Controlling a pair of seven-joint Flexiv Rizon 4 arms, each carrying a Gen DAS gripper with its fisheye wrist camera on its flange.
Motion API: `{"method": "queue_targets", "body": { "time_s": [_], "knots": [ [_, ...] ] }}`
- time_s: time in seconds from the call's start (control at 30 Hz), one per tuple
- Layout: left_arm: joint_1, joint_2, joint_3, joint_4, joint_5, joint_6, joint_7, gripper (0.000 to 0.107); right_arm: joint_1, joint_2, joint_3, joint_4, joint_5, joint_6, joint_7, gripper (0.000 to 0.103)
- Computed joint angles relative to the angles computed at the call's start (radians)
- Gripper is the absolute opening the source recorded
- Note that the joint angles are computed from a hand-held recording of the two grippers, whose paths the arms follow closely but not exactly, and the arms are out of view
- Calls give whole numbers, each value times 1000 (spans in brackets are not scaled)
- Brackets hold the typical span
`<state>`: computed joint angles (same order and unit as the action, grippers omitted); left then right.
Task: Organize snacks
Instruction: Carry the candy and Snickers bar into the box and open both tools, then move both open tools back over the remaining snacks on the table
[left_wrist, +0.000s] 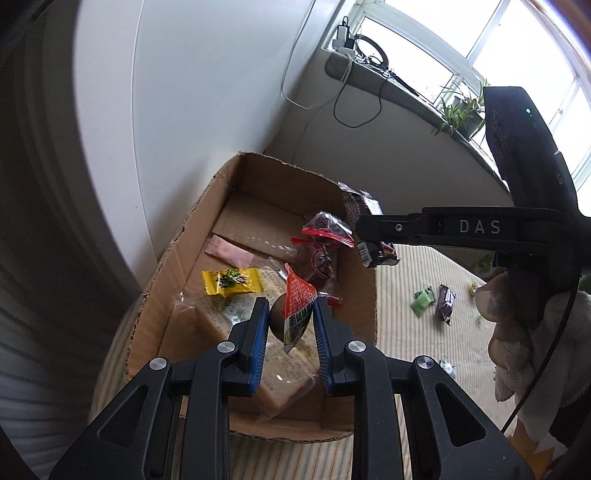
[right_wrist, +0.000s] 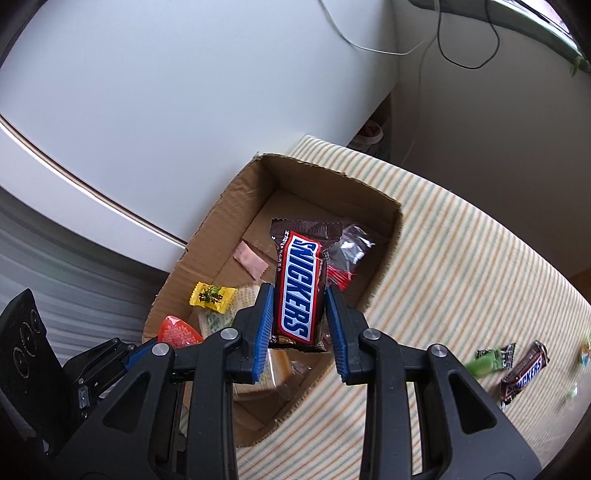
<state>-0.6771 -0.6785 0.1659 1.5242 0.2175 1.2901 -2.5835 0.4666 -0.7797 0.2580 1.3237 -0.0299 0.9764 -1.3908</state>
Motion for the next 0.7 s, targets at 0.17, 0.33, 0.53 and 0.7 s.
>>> {"method": "queue_targets", "body": {
  "time_s": [0.17, 0.33, 0.53, 0.7],
  "knots": [
    [8, 2, -5, 7, -3, 9, 7, 23, 12, -10, -2, -17, -8, -10, -8, 30],
    [11, 3, -10, -1, -8, -12, 18, 33, 15, -7, -4, -16, -17, -9, -16, 49],
    [7, 5, -4, -11, 4, -34, 2, 45, 19, 11, -14, 14, -26, 38, 0, 66],
    [8, 5, -8, -17, 14, -37, 2, 45, 9, 20, -8, 29, -24, 43, 4, 66]
  ]
}}
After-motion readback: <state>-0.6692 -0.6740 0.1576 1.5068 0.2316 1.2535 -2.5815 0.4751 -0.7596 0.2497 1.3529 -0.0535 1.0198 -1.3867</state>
